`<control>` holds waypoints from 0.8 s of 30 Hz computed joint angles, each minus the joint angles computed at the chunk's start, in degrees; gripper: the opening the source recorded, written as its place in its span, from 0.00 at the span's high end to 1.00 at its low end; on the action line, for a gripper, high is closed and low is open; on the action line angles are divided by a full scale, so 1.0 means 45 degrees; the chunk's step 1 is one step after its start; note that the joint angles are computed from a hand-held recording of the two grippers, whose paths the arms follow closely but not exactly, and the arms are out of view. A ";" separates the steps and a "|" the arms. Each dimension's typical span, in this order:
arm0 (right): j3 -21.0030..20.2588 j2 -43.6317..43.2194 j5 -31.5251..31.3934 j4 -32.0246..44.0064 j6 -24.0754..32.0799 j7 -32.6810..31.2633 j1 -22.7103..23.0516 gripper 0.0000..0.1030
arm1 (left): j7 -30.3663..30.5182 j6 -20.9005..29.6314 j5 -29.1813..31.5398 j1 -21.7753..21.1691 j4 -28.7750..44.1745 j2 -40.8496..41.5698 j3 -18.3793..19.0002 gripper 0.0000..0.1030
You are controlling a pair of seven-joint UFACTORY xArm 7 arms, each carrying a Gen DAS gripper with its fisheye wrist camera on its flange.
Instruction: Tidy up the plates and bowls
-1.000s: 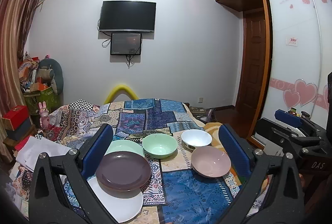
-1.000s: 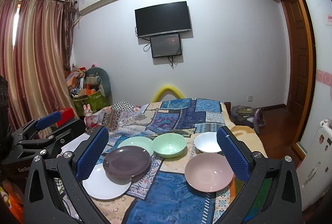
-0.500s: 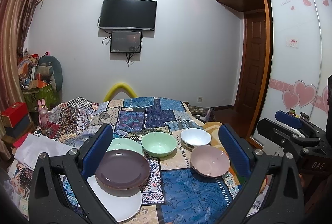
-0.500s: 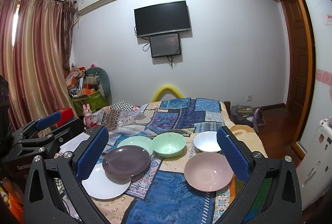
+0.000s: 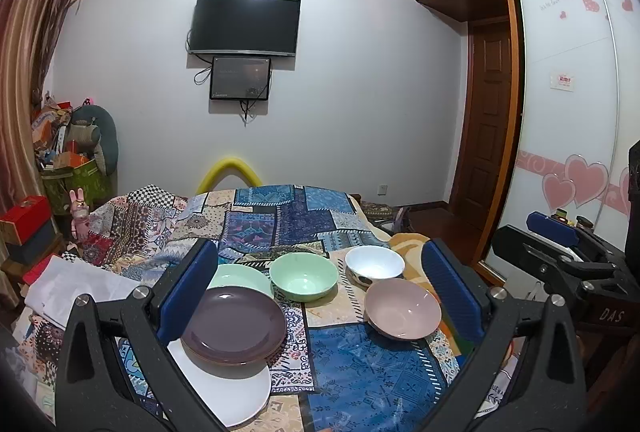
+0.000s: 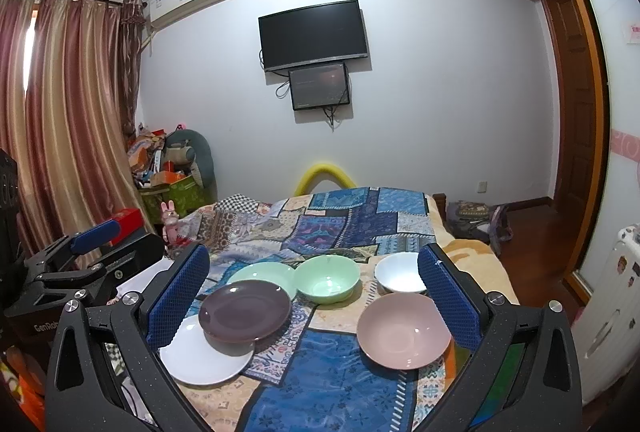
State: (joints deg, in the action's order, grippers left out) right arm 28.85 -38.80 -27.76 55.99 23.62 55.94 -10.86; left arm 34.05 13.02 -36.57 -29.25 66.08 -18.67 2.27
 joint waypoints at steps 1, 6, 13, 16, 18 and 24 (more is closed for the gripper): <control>0.0046 0.0025 -0.0030 -0.0021 -0.0067 0.0065 -0.0053 0.00 | 0.0020 -0.0005 -0.0017 -0.0004 -0.0011 0.0001 0.0012 0.00; 0.0053 0.0057 -0.0032 -0.0054 -0.0169 0.0171 -0.0073 0.00 | 0.0019 -0.0029 0.0005 0.0029 -0.0068 -0.0024 -0.0016 0.00; -0.0046 0.0110 0.0015 -0.0024 -0.0109 0.0096 0.0026 0.00 | -0.0084 -0.0095 0.0091 0.0031 -0.0047 0.0016 -0.0043 0.00; -0.0050 0.0134 0.0001 -0.0044 -0.0115 0.0103 0.0034 0.00 | -0.0123 -0.0071 0.0119 0.0036 -0.0027 0.0039 -0.0054 0.00; -0.0074 0.0175 0.0004 -0.0039 -0.0123 0.0100 0.0049 0.00 | -0.0165 -0.0074 0.0155 0.0052 -0.0004 0.0076 -0.0089 0.00; -0.0099 0.0350 -0.0030 0.0030 -0.0074 0.0042 0.0116 0.00 | -0.0166 -0.0056 0.0137 0.0059 0.0055 0.0138 -0.0057 0.00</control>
